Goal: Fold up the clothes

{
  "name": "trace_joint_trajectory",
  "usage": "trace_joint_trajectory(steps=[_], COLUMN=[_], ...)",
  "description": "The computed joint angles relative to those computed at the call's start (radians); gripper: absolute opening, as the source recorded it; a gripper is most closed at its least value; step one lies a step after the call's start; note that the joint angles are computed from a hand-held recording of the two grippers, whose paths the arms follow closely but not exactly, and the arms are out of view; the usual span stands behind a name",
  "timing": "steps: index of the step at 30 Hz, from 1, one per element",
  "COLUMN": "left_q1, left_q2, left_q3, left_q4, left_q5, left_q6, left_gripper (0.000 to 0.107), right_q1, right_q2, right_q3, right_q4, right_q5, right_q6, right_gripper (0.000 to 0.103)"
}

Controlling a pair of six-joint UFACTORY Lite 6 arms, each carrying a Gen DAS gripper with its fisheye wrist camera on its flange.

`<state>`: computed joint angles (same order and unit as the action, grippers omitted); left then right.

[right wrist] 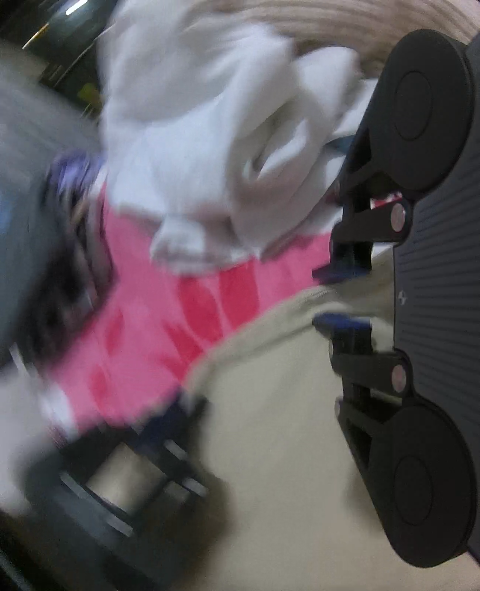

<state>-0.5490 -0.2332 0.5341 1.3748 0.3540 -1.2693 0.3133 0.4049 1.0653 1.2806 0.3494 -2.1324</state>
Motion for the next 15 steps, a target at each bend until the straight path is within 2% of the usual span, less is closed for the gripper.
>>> trace_joint_trajectory(steps=[1,2,4,9,11,15], left_q1=[-0.001,0.006,0.029,0.111,0.139,0.154], left_q2=[-0.007,-0.018,-0.034,-0.088,-0.117,-0.114], left_q3=[-0.003,-0.004,0.004,0.035,0.042,0.077], left_q4=[-0.005,-0.042,-0.135,-0.429,-0.491,-0.481], left_q5=[0.002,0.002,-0.003,-0.015,-0.012,-0.016], left_q6=[-0.002,0.027,0.107,0.356,0.385,0.288], left_gripper=[0.012,0.015,0.027,0.037,0.04,0.041], right_q1=[-0.043,-0.093,-0.222,-0.634,-0.784,-0.961], right_q2=[0.008,0.015,0.009,0.008,0.038,0.191], right_q3=[0.028,0.058,0.093,0.192,0.268,0.522], right_q4=[-0.005,-0.008,0.013,-0.018,-0.068,-0.271], right_q5=[0.054,0.115,0.246,0.545,0.574,0.498], right_q6=[0.09,0.184,0.326,0.635,0.722,0.899], right_gripper=[0.048,0.049,0.055,0.056,0.057,0.059])
